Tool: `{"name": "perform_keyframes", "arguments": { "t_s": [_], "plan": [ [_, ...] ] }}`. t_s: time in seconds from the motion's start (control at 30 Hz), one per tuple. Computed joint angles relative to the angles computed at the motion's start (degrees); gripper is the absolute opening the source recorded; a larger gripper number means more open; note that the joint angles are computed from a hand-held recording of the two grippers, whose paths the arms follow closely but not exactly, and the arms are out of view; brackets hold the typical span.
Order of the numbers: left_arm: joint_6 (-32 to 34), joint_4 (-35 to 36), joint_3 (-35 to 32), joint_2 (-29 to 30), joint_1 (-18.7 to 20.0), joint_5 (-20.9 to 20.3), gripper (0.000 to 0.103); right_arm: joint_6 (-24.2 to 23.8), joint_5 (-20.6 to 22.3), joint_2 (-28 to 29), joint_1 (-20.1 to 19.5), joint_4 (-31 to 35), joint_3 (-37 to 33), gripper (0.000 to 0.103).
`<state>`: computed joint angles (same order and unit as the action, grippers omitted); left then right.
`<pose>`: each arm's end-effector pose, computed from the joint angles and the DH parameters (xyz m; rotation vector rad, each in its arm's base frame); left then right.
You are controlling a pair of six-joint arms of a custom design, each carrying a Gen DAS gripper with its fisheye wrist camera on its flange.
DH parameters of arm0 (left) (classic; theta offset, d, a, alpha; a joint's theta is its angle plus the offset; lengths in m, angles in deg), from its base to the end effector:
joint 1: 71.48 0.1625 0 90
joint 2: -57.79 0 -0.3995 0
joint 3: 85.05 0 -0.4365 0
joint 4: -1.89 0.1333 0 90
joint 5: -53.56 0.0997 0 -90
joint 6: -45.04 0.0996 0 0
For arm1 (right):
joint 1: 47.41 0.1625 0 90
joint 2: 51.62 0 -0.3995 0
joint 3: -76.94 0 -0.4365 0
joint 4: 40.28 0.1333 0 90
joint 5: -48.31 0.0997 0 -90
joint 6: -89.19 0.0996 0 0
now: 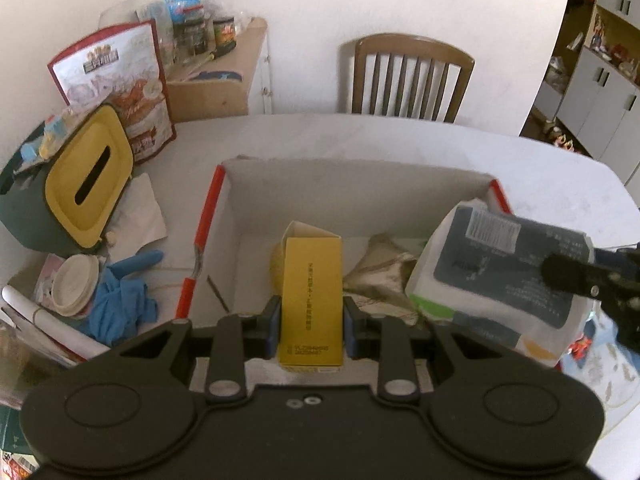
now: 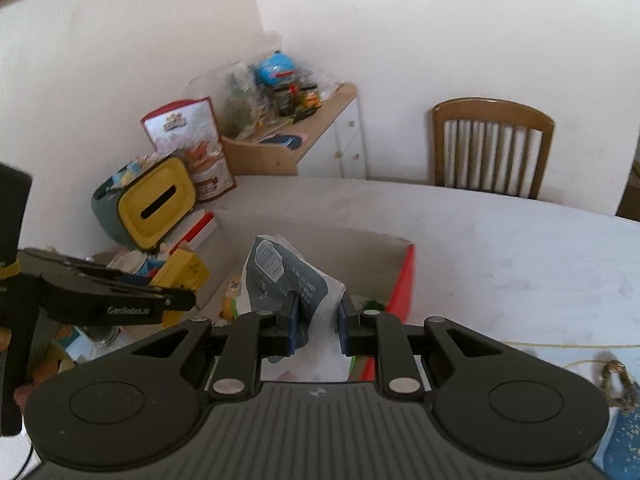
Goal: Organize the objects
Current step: 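Carry the yellow box with left tool while right tool carries the printed bag into the box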
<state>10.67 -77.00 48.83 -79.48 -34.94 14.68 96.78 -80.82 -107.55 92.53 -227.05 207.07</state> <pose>-0.0614 -0.3079 0.3840 0.4603 2.2843 -0.6594 0.4008 -0.2449 0.0403 0.7626 -2.4759 0.8940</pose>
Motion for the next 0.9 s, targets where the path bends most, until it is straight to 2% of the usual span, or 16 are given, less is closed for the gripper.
{"name": "perform_keyframes", "arguments": {
  "t_s": [0.27, 0.53, 0.8, 0.9],
  "plan": [
    [8.92, -8.75, 0.5, 2.83, 6.93, -0.57, 0.028, -2.02, 1.91, 6.47, -1.24, -1.15, -2.78, 0.019],
    [15.92, -13.14, 2.1, 3.36, 9.82, -1.04, 0.028, -6.47, 3.3, 11.09, -2.1, -3.3, -4.63, 0.019],
    [18.48, -13.93, 1.87, 5.28, 13.42, -1.76, 0.028, -8.19, 3.97, 12.96, -2.92, -1.56, -5.01, 0.019],
    [19.54, -14.24, 2.17, 5.33, 13.66, -1.73, 0.028, -8.69, 3.31, 13.61, -2.77, -0.77, -5.07, 0.019]
  ]
}}
